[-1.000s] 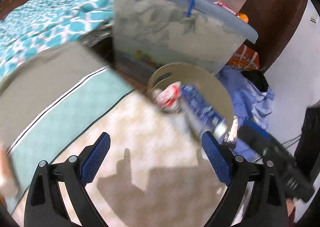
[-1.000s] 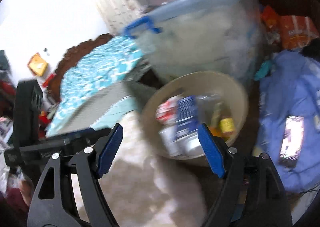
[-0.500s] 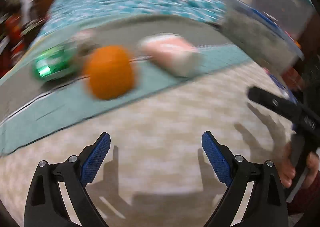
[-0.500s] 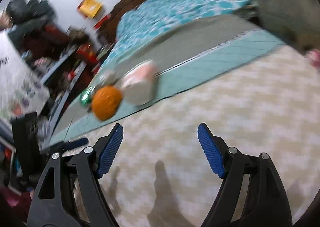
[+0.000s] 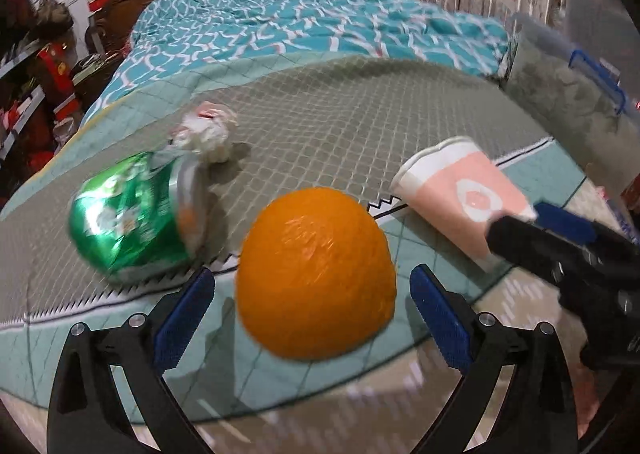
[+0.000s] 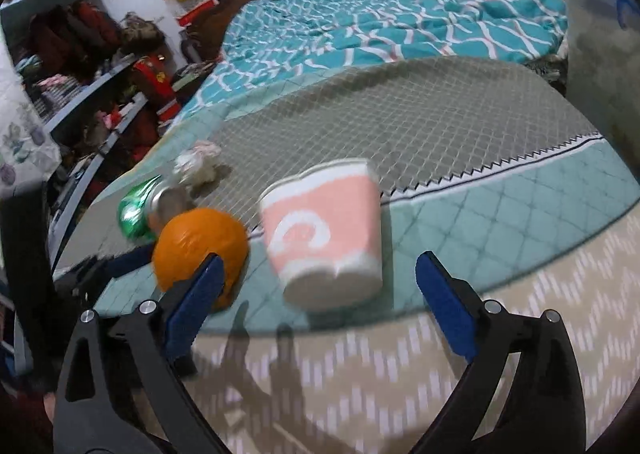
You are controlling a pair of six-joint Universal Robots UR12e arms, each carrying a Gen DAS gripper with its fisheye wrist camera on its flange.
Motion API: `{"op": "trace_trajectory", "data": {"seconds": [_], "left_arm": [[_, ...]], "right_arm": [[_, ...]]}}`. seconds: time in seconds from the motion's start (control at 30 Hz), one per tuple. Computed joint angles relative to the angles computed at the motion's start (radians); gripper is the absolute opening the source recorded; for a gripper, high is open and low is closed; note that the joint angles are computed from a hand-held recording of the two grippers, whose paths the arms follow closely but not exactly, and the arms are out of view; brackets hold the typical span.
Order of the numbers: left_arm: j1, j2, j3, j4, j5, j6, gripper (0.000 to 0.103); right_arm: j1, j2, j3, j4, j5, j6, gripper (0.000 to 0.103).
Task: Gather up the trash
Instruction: 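Move both open tools back toward the orange half and pink cup, then grasp the orange half with the left tool while the right tool grasps the pink paper cup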
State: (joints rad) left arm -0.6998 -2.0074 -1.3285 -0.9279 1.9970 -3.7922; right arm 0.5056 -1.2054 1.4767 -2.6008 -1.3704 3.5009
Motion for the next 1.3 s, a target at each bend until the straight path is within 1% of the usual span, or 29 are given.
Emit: {"op": "trace_trajectory", "data": {"seconds": [0.03,0.07,0.1,0.13,0.17,0.23,0.33,0.4,0.47,0.53,0.57,0.63,0.67,0.7,0.8,0.83,0.87,0.93,1.13,1.3], "left_arm": [[0.005,-0.008,0.013,-0.031,-0.014,-0.011,0.090],[0.010,-0.011,0.019,-0.042,-0.032,-0.019,0.077],[0.015,-0.003,0.003,-0.016,-0.055,-0.022,0.075],[0.013,-0.002,0.000,-0.017,-0.046,-0.026,0.062],[0.008,0.005,-0.007,-0.021,-0.034,-0.030,0.054],[-0.006,0.021,-0.028,-0.022,-0.024,-0.025,0.048],[-0.043,0.062,-0.087,0.002,-0.016,-0.020,0.048],[-0.072,0.096,-0.136,0.023,-0.010,-0.032,0.048],[-0.105,0.120,-0.169,0.015,0.021,-0.054,0.049],[-0.132,0.145,-0.204,0.025,0.035,-0.088,0.051],[-0.148,0.155,-0.217,0.019,0.053,-0.107,0.052],[-0.166,0.168,-0.238,0.025,0.069,-0.134,0.055],[-0.174,0.172,-0.246,0.028,0.077,-0.146,0.056],[-0.177,0.176,-0.252,0.030,0.080,-0.152,0.057],[-0.181,0.179,-0.255,0.026,0.088,-0.177,0.062],[-0.181,0.180,-0.256,0.028,0.087,-0.178,0.062],[-0.181,0.180,-0.257,0.030,0.087,-0.182,0.063],[-0.181,0.180,-0.257,0.025,0.090,-0.190,0.066],[-0.185,0.179,-0.252,0.001,0.106,-0.200,0.069],[-0.187,0.179,-0.253,-0.002,0.111,-0.206,0.072]], "right_arm": [[-0.002,0.009,-0.011,0.014,0.010,-0.003,0.094],[-0.004,0.016,-0.020,0.041,0.025,-0.016,0.081],[-0.009,0.020,-0.024,0.064,0.051,-0.034,0.067],[-0.008,0.015,-0.012,0.046,0.058,-0.035,0.066],[-0.005,0.005,0.002,0.041,0.059,-0.046,0.065],[-0.003,-0.020,0.037,0.030,0.089,-0.051,0.065],[0.005,-0.080,0.125,-0.013,0.131,-0.042,0.065],[0.015,-0.133,0.196,-0.045,0.159,-0.033,0.065],[0.035,-0.176,0.253,-0.075,0.147,-0.034,0.065],[0.046,-0.210,0.301,-0.106,0.163,-0.021,0.065],[0.052,-0.226,0.324,-0.125,0.165,-0.010,0.065],[0.062,-0.239,0.347,-0.144,0.158,-0.002,0.066],[0.067,-0.241,0.358,-0.172,0.141,-0.006,0.066],[0.077,-0.242,0.362,-0.185,0.113,-0.017,0.066],[0.087,-0.245,0.365,-0.187,0.090,-0.016,0.068],[0.084,-0.245,0.370,-0.198,0.099,-0.010,0.072],[0.080,-0.246,0.376,-0.214,0.108,0.001,0.079],[0.075,-0.249,0.387,-0.239,0.112,0.033,0.085],[0.056,-0.250,0.407,-0.295,0.146,0.092,0.086],[0.049,-0.250,0.413,-0.313,0.166,0.110,0.086]]}}
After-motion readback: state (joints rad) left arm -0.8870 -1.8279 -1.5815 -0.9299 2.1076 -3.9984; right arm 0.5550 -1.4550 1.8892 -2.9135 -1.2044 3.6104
